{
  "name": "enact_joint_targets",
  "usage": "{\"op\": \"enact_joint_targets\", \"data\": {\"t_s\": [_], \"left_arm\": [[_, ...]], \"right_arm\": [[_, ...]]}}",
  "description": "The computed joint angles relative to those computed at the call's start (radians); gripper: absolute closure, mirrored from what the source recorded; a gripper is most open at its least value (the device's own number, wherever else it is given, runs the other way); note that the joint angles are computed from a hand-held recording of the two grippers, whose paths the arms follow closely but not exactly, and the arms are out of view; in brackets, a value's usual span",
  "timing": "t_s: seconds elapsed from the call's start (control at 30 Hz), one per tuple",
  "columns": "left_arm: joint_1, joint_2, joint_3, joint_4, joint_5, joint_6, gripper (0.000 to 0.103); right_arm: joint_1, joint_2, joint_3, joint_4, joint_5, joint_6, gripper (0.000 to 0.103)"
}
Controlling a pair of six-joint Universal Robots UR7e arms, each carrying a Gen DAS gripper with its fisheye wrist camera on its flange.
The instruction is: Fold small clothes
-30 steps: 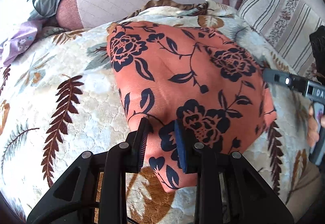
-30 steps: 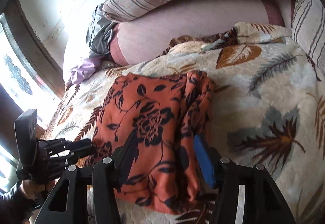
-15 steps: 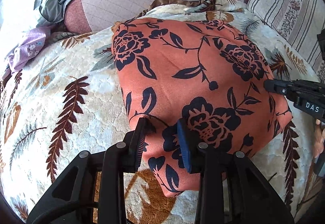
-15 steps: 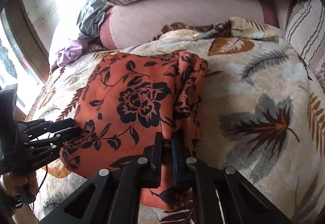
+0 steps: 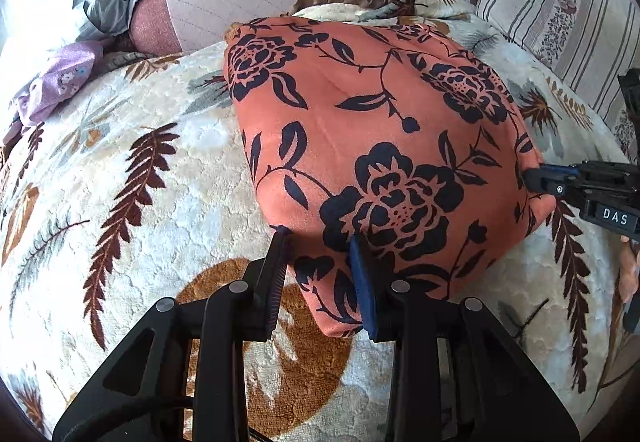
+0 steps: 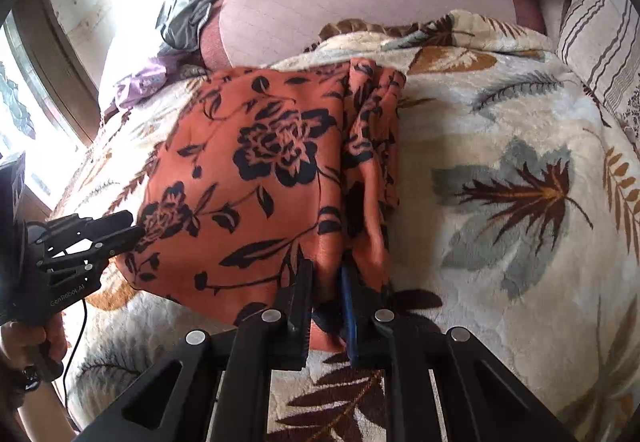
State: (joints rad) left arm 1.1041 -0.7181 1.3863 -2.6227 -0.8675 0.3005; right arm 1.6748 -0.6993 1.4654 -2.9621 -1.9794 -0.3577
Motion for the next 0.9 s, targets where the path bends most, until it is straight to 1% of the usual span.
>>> {"op": "enact_joint_targets", "data": {"t_s": [0.07,0.1,0.13,0.2,0.27,0.37,0.47,0.5,0.6,0.63,0.67,0.7,0.77,0.8,0.87,0.9], "left_arm": [[0.001,-0.007,-0.017,0.041,-0.018,-0.03,0.072],[-0.002,-0.013,-0.02,0.041,-0.025,-0.026,0.072],[-0.005,-0.016,-0.023,0.023,-0.022,-0.009,0.072],[-0.01,-0.013,-0.041,-0.021,-0.025,0.011,0.072],[-0.01,0.011,-0.101,-0.001,-0.043,0.0,0.072],[-0.009,0.089,-0.222,0.058,-0.008,0.012,0.072],[0.005,0.158,-0.314,0.131,0.029,0.003,0.072],[0.012,0.171,-0.328,0.14,0.022,-0.001,0.071],[0.024,0.181,-0.327,0.102,0.002,0.018,0.069],[0.024,0.183,-0.33,0.101,0.003,0.023,0.069],[0.023,0.181,-0.33,0.103,0.0,0.026,0.069],[0.023,0.177,-0.334,0.119,-0.006,0.021,0.069],[0.025,0.159,-0.342,0.151,-0.033,-0.008,0.069],[0.027,0.149,-0.343,0.152,-0.042,-0.028,0.069],[0.032,0.13,-0.344,0.136,-0.061,-0.07,0.068],[0.037,0.122,-0.349,0.138,-0.078,-0.098,0.057]], "right_arm": [[-0.01,0.003,0.0,0.0,0.01,-0.003,0.091],[-0.008,-0.003,-0.002,0.012,0.012,0.007,0.091],[-0.004,-0.011,-0.004,0.022,0.014,0.015,0.091],[0.005,-0.02,-0.011,-0.001,0.022,-0.001,0.085],[0.014,-0.005,-0.059,-0.009,0.011,-0.006,0.061],[0.024,0.051,-0.187,0.015,0.012,0.005,0.06],[0.034,0.14,-0.348,0.09,-0.015,0.014,0.06],[0.035,0.171,-0.395,0.113,-0.034,0.013,0.06],[0.03,0.251,-0.495,0.151,-0.132,0.003,0.06],[0.021,0.261,-0.503,0.159,-0.135,0.006,0.053],[0.007,0.262,-0.5,0.163,-0.114,0.029,0.043],[-0.006,0.254,-0.488,0.151,-0.089,0.06,0.039],[-0.021,0.228,-0.469,0.175,-0.033,0.123,0.038],[-0.022,0.211,-0.453,0.179,-0.016,0.137,0.038],[-0.018,0.179,-0.408,0.145,0.007,0.122,0.038],[-0.018,0.16,-0.385,0.134,0.027,0.115,0.038]]}}
